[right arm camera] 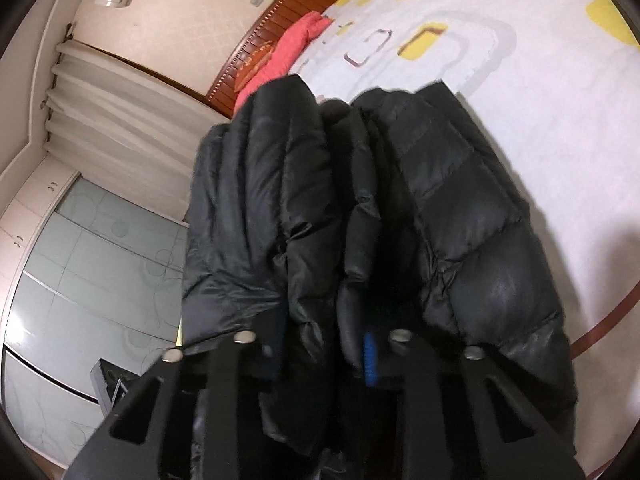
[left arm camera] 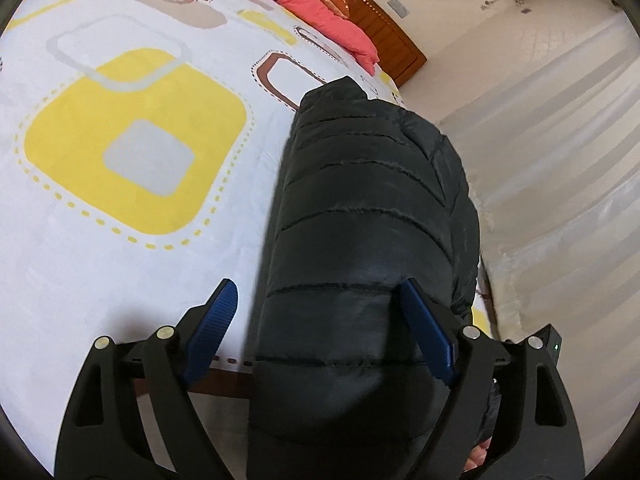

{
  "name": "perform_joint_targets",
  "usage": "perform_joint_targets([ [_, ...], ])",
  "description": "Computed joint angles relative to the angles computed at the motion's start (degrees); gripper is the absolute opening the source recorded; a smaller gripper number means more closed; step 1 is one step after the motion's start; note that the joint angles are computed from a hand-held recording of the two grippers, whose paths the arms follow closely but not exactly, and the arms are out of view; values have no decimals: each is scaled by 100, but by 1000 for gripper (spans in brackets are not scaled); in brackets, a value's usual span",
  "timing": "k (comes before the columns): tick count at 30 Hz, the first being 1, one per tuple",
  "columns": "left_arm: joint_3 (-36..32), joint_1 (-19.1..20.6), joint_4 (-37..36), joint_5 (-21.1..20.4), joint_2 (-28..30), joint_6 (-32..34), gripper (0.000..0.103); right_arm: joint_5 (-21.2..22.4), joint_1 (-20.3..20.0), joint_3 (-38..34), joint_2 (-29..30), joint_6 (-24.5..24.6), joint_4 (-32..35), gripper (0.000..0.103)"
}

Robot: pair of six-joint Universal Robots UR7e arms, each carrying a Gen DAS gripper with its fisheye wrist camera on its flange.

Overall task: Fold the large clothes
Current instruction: 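Grasp the folded black jacket bundle with both tools and lift it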

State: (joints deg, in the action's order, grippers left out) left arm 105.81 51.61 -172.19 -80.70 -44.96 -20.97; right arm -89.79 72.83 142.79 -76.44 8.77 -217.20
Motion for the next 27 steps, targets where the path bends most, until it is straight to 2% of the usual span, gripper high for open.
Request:
perform_joint_targets([
  [3,30,-37,-116,-103,-23,40,83,-121,0,125,-189,-43,-236,21],
  [8,-16,-136,-102,-165,149,-87,84,28,-440,331,-453,23,-415,20],
  [10,-117,-146,52,-186,285,-296,84,392,-765,422,-447,145,-498,20],
  [13,-162,-158,11,-114,480,-672,83,694,-1049,475,-292,161,-725,20],
  [14,-172,-181,76,23,523,-762,82,805,-1134,484,-243,156,-791,20],
  [17,-227,-119,213,44,628,-875,81,1298,-1472,573,-119,224,-1005,20],
  [20,-191,-65,148,-139,572,-806,78,1372,-1480,597,-255,172,-790,21],
  [23,-18,-38,51,-271,379,-775,78,1613,-1541,733,-616,259,-434,33],
  [24,76,-66,-54,-217,331,-776,78,1641,-1538,846,-752,307,-416,42],
  [25,171,-85,-135,-171,267,-769,79,1592,-1504,955,-828,297,-466,56],
  [27,417,-126,-335,-103,112,-730,82,1428,-1345,1177,-888,212,-676,67],
])
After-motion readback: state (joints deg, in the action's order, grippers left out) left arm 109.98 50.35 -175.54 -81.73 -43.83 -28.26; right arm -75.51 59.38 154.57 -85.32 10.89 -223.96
